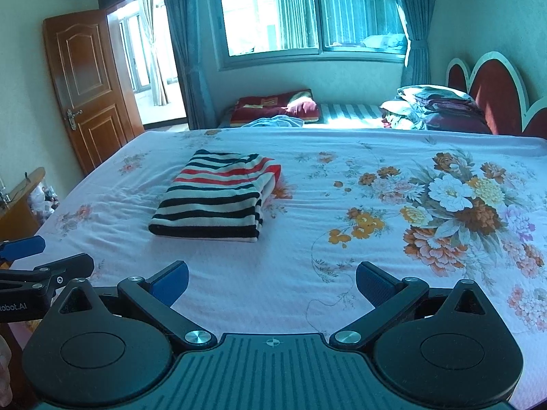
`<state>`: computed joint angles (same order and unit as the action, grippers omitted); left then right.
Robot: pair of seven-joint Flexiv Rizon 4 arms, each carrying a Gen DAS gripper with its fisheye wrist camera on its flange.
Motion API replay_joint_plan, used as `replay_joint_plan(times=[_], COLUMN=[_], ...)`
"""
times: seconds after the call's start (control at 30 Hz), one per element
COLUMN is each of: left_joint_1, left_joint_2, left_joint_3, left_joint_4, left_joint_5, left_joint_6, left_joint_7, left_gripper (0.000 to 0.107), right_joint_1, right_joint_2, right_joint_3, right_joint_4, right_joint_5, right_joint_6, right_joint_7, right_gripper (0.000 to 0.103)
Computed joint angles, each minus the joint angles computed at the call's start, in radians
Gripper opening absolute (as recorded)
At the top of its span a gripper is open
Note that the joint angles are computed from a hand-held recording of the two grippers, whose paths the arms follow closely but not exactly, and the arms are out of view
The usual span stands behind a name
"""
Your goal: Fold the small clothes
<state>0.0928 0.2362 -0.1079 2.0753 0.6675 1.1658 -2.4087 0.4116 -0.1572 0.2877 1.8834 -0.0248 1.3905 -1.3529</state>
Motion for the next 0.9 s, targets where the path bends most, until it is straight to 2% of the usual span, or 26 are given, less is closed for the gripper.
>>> replay_joint_plan(times=[0.9], left_joint_1=[0.010], left_joint_2=[0.001], left_joint_3=[0.002], left_joint_4=[0.013], left_joint_5=[-0.015], left_joint_6=[0.019], left_joint_7=[0.022], left_gripper=[0.103], right_joint_1=[0.002], right_joint_2=[-0.005], right_joint_3=[-0.009], right_joint_4=[0.011], right_joint_5=[-0.037], right_joint_6=[0.002], right_joint_7=[0.037], right_gripper=[0.103])
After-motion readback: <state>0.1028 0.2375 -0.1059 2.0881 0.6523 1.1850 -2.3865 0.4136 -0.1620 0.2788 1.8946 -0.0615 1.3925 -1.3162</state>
